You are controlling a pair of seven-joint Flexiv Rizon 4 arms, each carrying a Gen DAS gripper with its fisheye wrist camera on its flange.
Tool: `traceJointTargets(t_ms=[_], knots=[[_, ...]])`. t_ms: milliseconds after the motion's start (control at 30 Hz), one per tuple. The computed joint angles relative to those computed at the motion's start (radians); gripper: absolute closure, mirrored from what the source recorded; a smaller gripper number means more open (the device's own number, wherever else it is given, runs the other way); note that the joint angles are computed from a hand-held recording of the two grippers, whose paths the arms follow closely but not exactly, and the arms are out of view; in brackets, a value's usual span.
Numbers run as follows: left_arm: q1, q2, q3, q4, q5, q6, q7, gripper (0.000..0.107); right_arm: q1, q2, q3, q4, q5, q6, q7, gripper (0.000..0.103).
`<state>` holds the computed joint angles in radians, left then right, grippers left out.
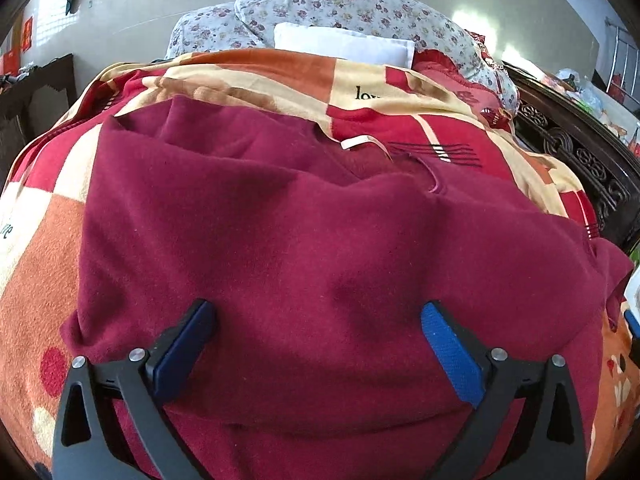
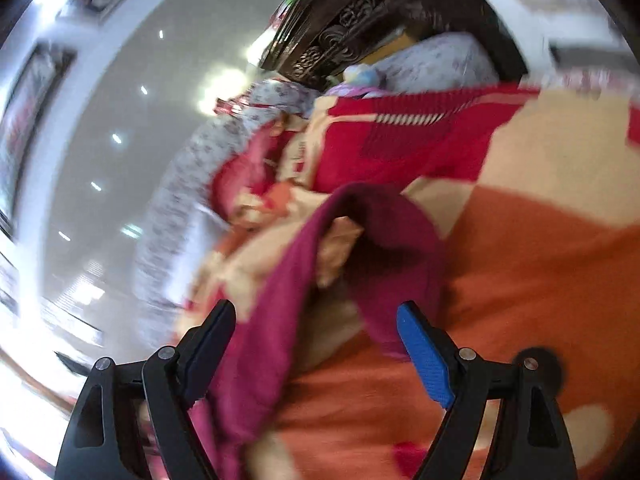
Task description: Fold small clothes
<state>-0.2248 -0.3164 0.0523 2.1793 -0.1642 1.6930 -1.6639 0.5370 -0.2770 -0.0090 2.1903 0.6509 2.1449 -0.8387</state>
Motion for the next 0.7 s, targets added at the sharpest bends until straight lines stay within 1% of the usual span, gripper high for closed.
traceJointTargets(t_ms=[33, 67, 100, 133, 167, 233, 267, 333, 367, 400, 433, 567, 633, 667, 700], knots=[[0.022, 0.002, -0.024, 0.006, -0.003, 0.007, 0.005, 0.004, -0.042, -0.013, 0.043, -0.012, -0.012, 0.013, 0.02, 0.016], [0.038, 0.003, -0.042, 0.009, -0.006, 0.009, 0.009, 0.004, -0.056, -0.023, 0.055, -0.016, -0.019, 0.024, 0.064, 0.016], [0.058, 0.004, -0.063, 0.014, -0.01, 0.013, 0.014, 0.004, -0.091, -0.04, 0.084, -0.013, -0.059, 0.051, 0.134, 0.016], [0.06, 0.004, -0.066, 0.014, -0.012, 0.013, 0.015, 0.004, -0.155, -0.065, 0.136, -0.002, -0.131, 0.104, 0.231, 0.016], [0.055, 0.002, -0.061, 0.012, -0.013, 0.013, 0.015, 0.004, -0.19, -0.085, 0.159, 0.006, -0.173, 0.147, 0.299, 0.016], [0.047, 0.001, -0.052, 0.011, -0.013, 0.011, 0.016, 0.004, -0.2, -0.1, 0.154, 0.012, -0.176, 0.186, 0.371, 0.014], [0.042, 0.001, -0.047, 0.01, -0.013, 0.01, 0.016, 0.004, -0.22, -0.116, 0.161, 0.015, -0.187, 0.217, 0.427, 0.012], [0.052, 0.001, -0.058, 0.013, -0.015, 0.014, 0.019, 0.004, -0.29, -0.167, 0.194, 0.021, -0.262, 0.301, 0.579, 0.011], [0.053, 0.0, -0.06, 0.012, -0.016, 0.014, 0.019, 0.004, -0.322, -0.185, 0.202, 0.026, -0.313, 0.323, 0.638, 0.011], [0.048, 0.0, -0.055, 0.011, -0.016, 0.013, 0.019, 0.004, -0.346, -0.2, 0.203, 0.026, -0.36, 0.336, 0.681, 0.011], [0.047, -0.001, -0.053, 0.011, -0.017, 0.013, 0.019, 0.004, -0.364, -0.207, 0.197, 0.028, -0.402, 0.328, 0.712, 0.011], [0.043, -0.001, -0.049, 0.01, -0.017, 0.013, 0.019, 0.004, -0.378, -0.209, 0.155, 0.028, -0.488, 0.26, 0.764, 0.011], [0.043, -0.001, -0.049, 0.01, -0.018, 0.013, 0.02, 0.004, -0.379, -0.202, 0.131, 0.02, -0.535, 0.211, 0.753, 0.017], [0.044, -0.001, -0.051, 0.011, -0.018, 0.014, 0.02, 0.004, -0.378, -0.182, 0.11, 0.015, -0.577, 0.144, 0.72, 0.033], [0.044, -0.001, -0.051, 0.011, -0.019, 0.014, 0.02, 0.004, -0.367, -0.171, 0.085, 0.012, -0.606, 0.099, 0.699, 0.06]])
